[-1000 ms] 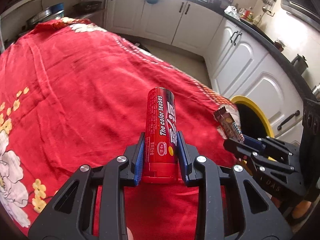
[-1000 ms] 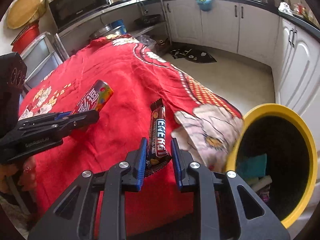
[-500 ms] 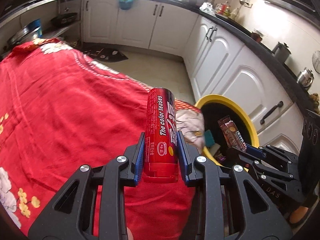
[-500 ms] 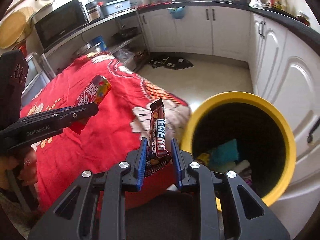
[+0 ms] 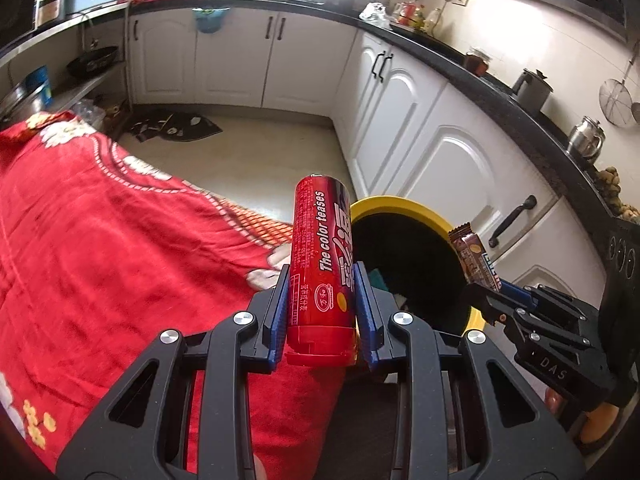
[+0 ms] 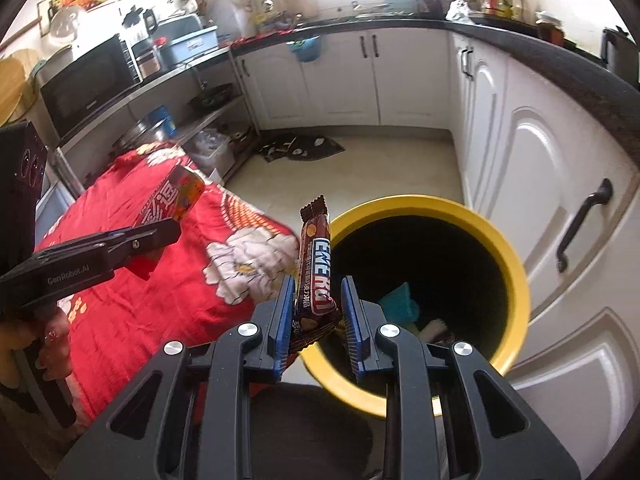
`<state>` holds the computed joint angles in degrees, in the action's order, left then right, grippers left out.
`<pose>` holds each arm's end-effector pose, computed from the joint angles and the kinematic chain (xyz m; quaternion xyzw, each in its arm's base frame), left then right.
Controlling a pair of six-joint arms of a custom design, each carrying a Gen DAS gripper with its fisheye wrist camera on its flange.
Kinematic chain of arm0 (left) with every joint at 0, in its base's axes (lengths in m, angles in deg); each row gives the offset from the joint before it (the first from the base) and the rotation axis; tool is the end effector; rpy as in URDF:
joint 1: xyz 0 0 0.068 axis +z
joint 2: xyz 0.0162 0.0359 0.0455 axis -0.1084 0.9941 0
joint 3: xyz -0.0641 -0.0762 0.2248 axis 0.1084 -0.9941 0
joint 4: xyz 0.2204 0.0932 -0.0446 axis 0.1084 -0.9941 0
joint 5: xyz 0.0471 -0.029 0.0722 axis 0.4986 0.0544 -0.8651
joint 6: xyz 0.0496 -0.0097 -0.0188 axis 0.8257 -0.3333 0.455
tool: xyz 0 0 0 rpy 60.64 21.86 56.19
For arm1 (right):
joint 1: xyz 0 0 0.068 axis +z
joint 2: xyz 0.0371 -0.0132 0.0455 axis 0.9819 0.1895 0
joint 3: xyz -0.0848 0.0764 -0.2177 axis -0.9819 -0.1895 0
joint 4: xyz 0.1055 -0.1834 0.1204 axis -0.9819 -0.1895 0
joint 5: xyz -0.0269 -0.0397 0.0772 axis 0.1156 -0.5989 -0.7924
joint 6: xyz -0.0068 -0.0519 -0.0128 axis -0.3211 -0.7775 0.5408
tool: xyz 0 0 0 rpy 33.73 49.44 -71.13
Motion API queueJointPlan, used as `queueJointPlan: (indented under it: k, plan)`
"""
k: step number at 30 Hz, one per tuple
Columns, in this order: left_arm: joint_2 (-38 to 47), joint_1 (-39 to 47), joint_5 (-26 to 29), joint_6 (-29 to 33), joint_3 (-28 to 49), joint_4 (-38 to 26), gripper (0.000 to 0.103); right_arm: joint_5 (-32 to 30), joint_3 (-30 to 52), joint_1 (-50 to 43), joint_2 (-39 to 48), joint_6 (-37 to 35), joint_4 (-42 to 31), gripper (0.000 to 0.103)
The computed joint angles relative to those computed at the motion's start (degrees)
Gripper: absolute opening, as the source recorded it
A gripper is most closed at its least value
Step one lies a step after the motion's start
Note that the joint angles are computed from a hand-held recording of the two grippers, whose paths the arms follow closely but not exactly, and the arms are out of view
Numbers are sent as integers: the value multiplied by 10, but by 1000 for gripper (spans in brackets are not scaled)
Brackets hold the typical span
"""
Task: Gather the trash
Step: 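Carry the red tube and chocolate bar over the yellow bin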
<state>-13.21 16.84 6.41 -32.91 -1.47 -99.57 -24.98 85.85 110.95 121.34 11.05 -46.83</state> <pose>0.1801 0.0565 0.2306 0.0394 0.9272 -0.1468 0.3424 0.1640 0.1001 0.2094 -0.1119 0.9160 0.1399 0.3590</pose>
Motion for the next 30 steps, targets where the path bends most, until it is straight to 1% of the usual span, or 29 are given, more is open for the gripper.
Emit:
queueJointPlan:
  k: [16,22,30]
  plan:
    - [-14,-136,-34,-98,16,46,23,-10,-6,-111,-109,-23,-55,23]
    - [-16,-183,-52,-131,9,74,23,7,-17,-122,-142,-24,-62,23]
    - [-16,-216,-63,-149,-6,107,23,27,-32,-130,-158,-24,-58,23]
